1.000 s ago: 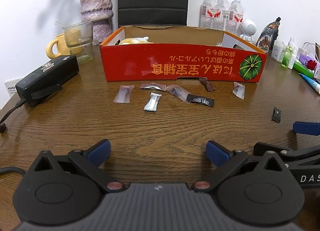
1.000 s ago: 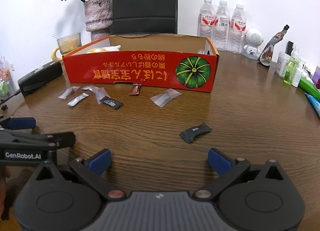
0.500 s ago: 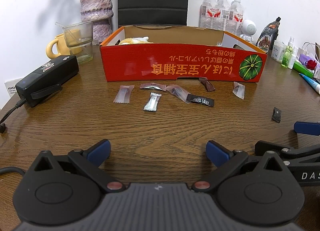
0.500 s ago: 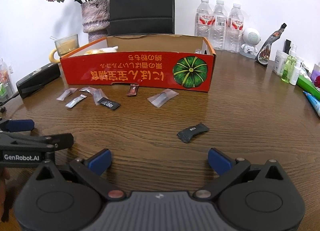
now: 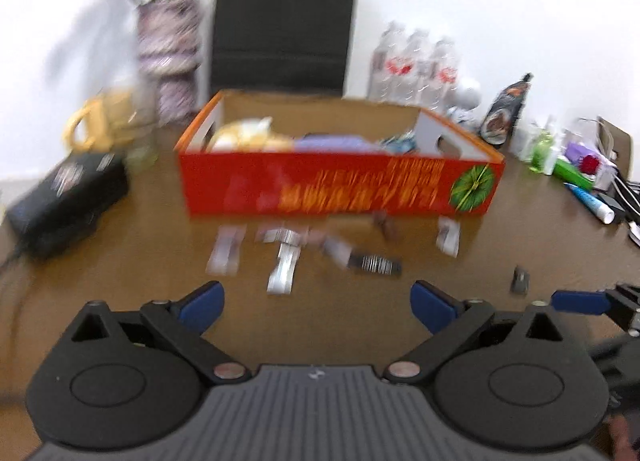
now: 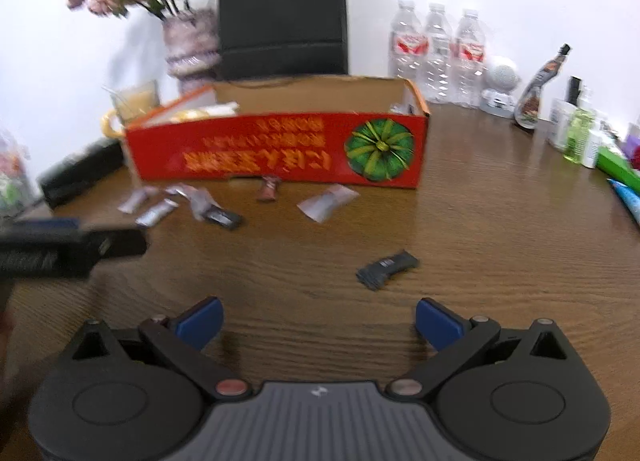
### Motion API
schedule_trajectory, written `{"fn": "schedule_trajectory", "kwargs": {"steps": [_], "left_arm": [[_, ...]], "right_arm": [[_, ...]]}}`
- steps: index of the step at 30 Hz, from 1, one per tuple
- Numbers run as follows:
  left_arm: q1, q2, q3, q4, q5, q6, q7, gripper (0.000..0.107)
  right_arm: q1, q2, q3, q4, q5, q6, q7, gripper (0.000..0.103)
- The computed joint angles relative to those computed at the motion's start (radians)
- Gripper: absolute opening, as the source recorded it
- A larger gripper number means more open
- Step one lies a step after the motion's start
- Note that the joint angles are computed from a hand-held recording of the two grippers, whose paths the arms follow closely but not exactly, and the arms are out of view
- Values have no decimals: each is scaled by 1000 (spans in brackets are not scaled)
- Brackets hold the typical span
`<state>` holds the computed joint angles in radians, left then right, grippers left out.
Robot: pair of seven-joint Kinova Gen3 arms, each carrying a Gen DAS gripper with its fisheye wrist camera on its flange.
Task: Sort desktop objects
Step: 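Grasp a white stick packet with the left tool while the right grasps a black stick packet, then carry both stick packets over the box and open both tools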
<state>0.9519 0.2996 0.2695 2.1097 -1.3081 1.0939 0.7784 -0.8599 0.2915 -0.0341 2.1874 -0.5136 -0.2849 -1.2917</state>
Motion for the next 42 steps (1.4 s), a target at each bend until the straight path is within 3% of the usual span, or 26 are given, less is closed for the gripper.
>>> {"fn": "schedule_trajectory", "kwargs": {"steps": [3, 6, 7, 11, 16, 22, 23, 24, 27, 30, 32, 35, 39, 42], "left_arm": [[-73, -15, -24, 13, -59, -82, -73, 76], [-140, -27, -40, 19, -75, -176, -102, 62], [-155, -32, -43, 28, -89, -205, -99, 61], [-197, -36, -46, 40, -95, -281, -121, 53], [-204, -32, -56, 39, -63, -286, -126, 51], [-198, -36, -56, 36, -34, -279, -164, 47], [-192, -28, -55, 23, -17, -261, -188, 44], [-187, -23, -54, 12, 4, -245, -210, 38], [-185, -39, -60, 8, 41, -259, -223, 13], [-181, -53, -60, 11, 63, -271, -211, 12], [-171, -62, -56, 11, 74, -274, -188, 11], [-136, -93, -42, 32, 37, -254, -88, 11], [-111, -157, -6, 29, -4, -176, -23, 11], [-194, -211, -11, -5, -38, -249, -55, 11]], "right_arm": [[139, -10, -126, -48, 122, 54, -7, 88], [278, 22, -260, -142, 244, 124, 100, 81], [324, 42, -306, -185, 285, 165, 123, 78], [483, 166, -492, -363, 447, 328, 134, 44], [530, 264, -582, -506, 638, 477, 65, 31], [512, 294, -572, -562, 596, 553, 129, 25], [515, 295, -574, -560, 580, 554, 141, 21], [524, 297, -581, -563, 558, 562, 151, 14], [517, 278, -560, -538, 506, 551, 160, 12], [474, 240, -502, -502, 466, 538, 151, 12], [412, 202, -424, -477, 443, 534, 116, 12], [386, 149, -377, -422, 405, 500, 88, 12], [474, 74, -438, -355, 361, 413, 75, 12], [510, 32, -442, -360, 334, 371, 49, 12]]}}
